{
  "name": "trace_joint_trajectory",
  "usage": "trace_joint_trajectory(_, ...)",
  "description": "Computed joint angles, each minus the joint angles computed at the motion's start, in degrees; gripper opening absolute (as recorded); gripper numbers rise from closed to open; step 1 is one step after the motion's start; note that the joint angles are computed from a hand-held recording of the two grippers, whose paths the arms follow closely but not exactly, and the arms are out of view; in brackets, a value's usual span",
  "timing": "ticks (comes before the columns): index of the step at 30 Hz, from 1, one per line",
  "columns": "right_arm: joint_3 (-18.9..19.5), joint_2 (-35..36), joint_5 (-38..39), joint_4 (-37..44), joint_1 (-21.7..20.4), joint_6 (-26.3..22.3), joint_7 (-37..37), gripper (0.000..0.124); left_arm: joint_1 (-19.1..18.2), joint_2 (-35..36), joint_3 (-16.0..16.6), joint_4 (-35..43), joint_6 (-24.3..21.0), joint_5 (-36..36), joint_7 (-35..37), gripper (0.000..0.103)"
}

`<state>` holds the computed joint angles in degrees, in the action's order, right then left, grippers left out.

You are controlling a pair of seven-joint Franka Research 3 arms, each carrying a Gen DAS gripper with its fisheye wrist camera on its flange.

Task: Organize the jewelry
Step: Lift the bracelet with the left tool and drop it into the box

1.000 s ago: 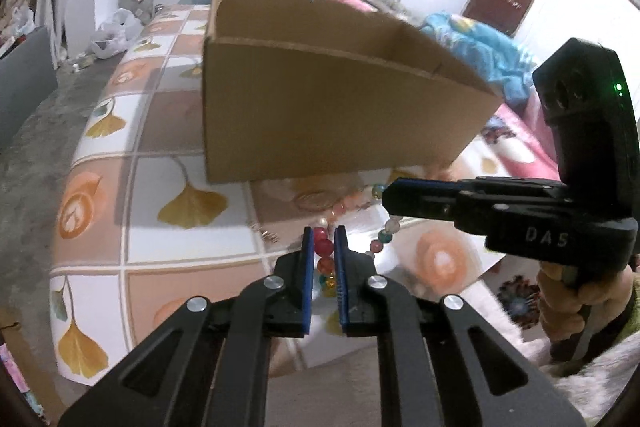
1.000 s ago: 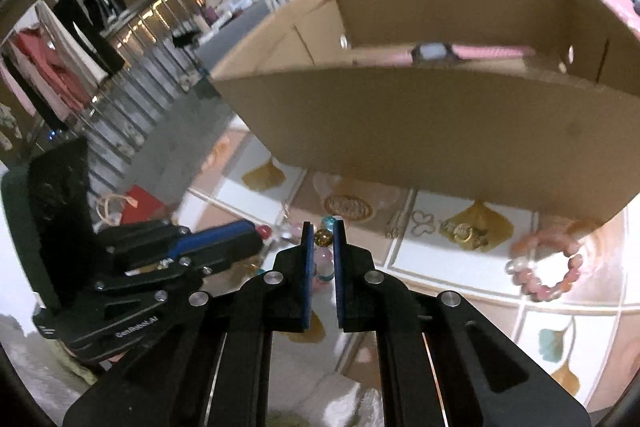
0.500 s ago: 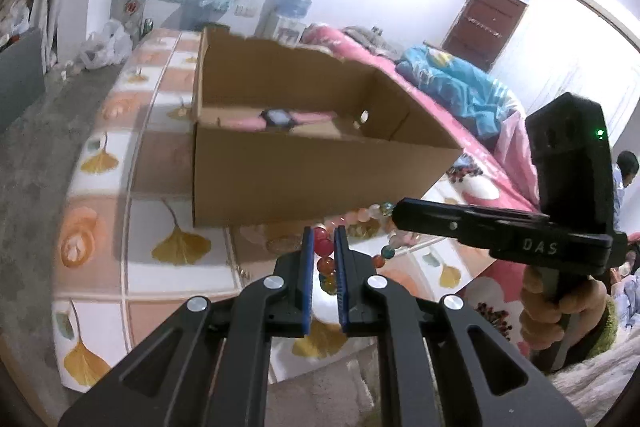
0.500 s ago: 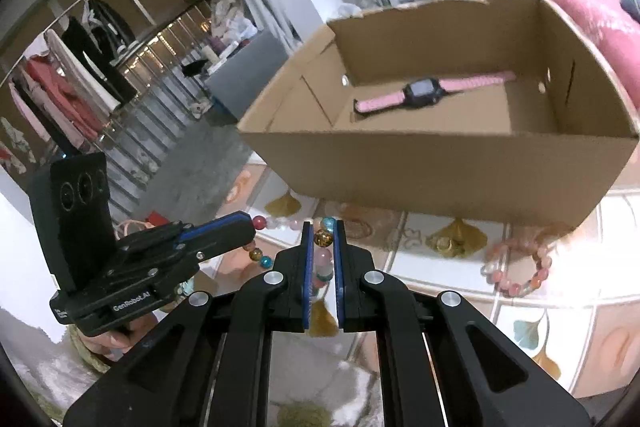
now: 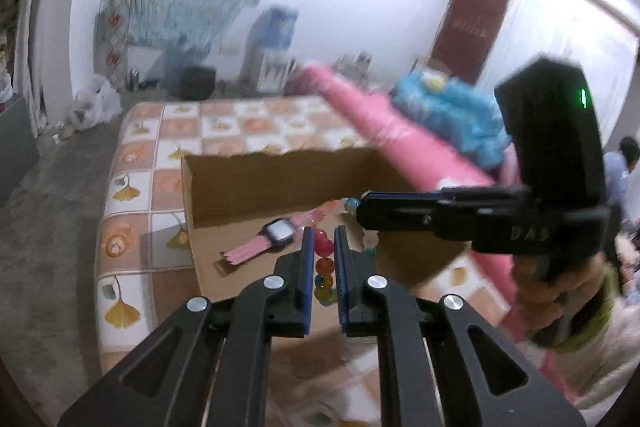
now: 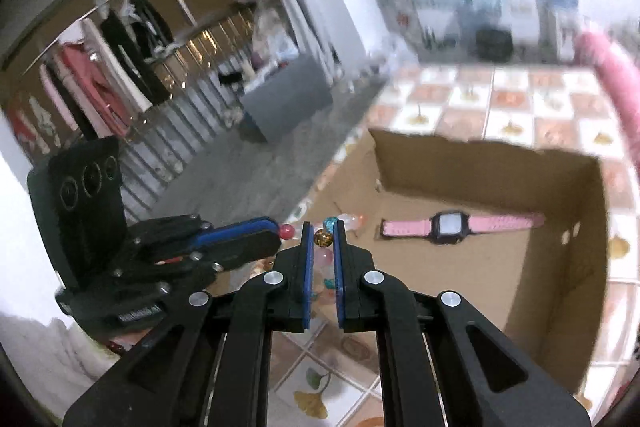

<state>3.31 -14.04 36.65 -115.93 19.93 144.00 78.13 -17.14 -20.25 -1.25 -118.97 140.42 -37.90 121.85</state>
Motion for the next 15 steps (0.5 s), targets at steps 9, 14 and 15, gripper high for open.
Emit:
trace_joint_trajectory(9, -0.48, 18.08, -3.18, 18.15, -4.39, -23.89, 6.79, 0.011, 5.09, 10.79, -5.44, 7.25, -8.2, 16.65, -8.87, 0.01)
trace_joint_trajectory(14, 0.45, 18.75, -3.04, 18.15, -5.06, -24.27, 5.77, 0.021, 5.72, 9.61, -5.57, 6.1, -7.65, 16.72, -8.99, 0.01)
trace_joint_trajectory(15, 0.48, 17.94, -2.53, 16.95, -5.18, -23.34, 5.52, 0.021, 5.8, 9.23, -5.42, 5.82, -7.34, 16.42, -9.08, 0.01)
